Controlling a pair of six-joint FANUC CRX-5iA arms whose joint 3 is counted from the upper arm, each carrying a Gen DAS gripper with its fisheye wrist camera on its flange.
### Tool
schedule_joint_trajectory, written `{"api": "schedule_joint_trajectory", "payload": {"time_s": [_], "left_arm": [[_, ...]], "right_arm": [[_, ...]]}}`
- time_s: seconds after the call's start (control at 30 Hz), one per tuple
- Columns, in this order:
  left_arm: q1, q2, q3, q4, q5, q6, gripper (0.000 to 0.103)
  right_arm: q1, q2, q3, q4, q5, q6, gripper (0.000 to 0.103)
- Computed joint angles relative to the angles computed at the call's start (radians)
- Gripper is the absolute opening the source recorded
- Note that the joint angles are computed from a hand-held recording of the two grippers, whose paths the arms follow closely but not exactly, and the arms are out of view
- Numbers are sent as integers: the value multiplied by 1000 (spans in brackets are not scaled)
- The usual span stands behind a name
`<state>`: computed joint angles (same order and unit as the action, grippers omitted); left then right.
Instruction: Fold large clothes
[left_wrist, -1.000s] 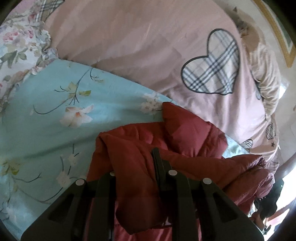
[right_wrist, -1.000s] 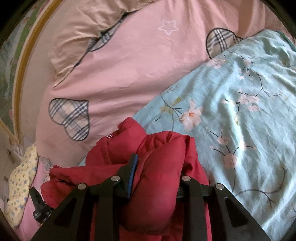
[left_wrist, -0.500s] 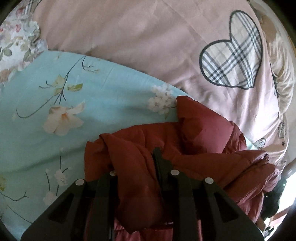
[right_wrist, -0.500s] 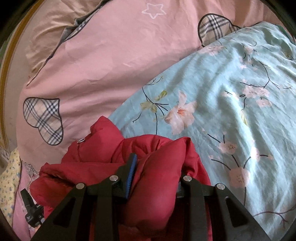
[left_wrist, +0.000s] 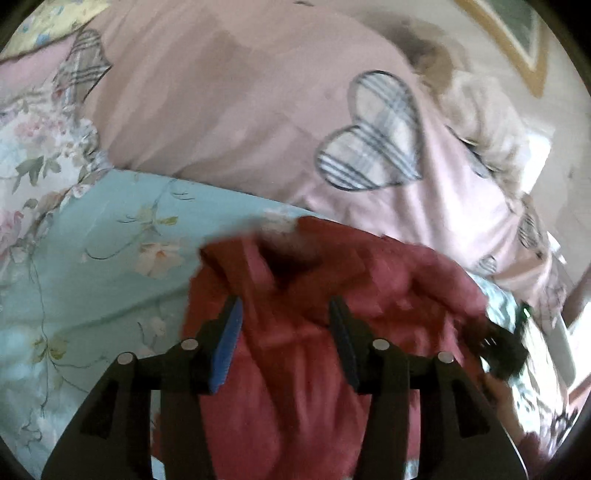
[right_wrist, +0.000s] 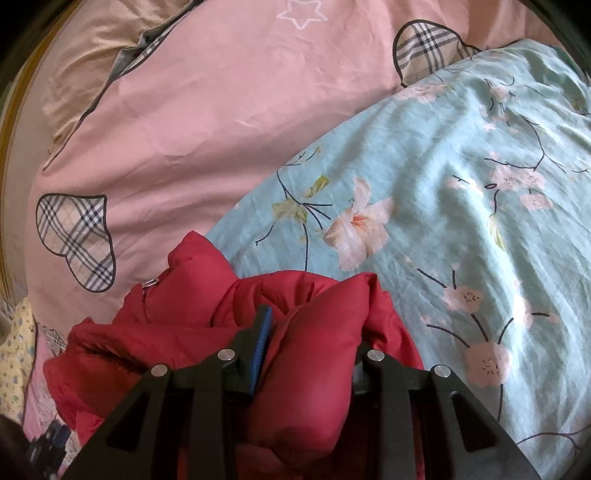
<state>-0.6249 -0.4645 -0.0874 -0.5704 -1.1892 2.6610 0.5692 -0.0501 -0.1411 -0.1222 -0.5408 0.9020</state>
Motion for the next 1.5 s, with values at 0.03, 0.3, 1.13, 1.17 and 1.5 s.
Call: {"api": "schedule_joint_trajectory", "payload": {"time_s": [0.03, 0.3, 1.13, 1.17, 1.5], "left_arm": [[-12, 15, 4, 21, 13, -23, 47], [-74, 256, 128, 42, -100, -143, 47], [138, 286, 100, 80, -67, -185, 47], [156, 288, 95, 94, -53, -194, 47], [210, 308, 89, 132, -8, -227, 47]], "right_arm": [[3, 2, 1, 8, 0, -5, 32], [-7, -6, 32, -41, -47, 46, 41], [177, 54, 84, 270, -198, 183, 77], [177, 72, 95, 280, -201, 179, 78], [163, 138, 141, 276, -193, 165, 81]]}}
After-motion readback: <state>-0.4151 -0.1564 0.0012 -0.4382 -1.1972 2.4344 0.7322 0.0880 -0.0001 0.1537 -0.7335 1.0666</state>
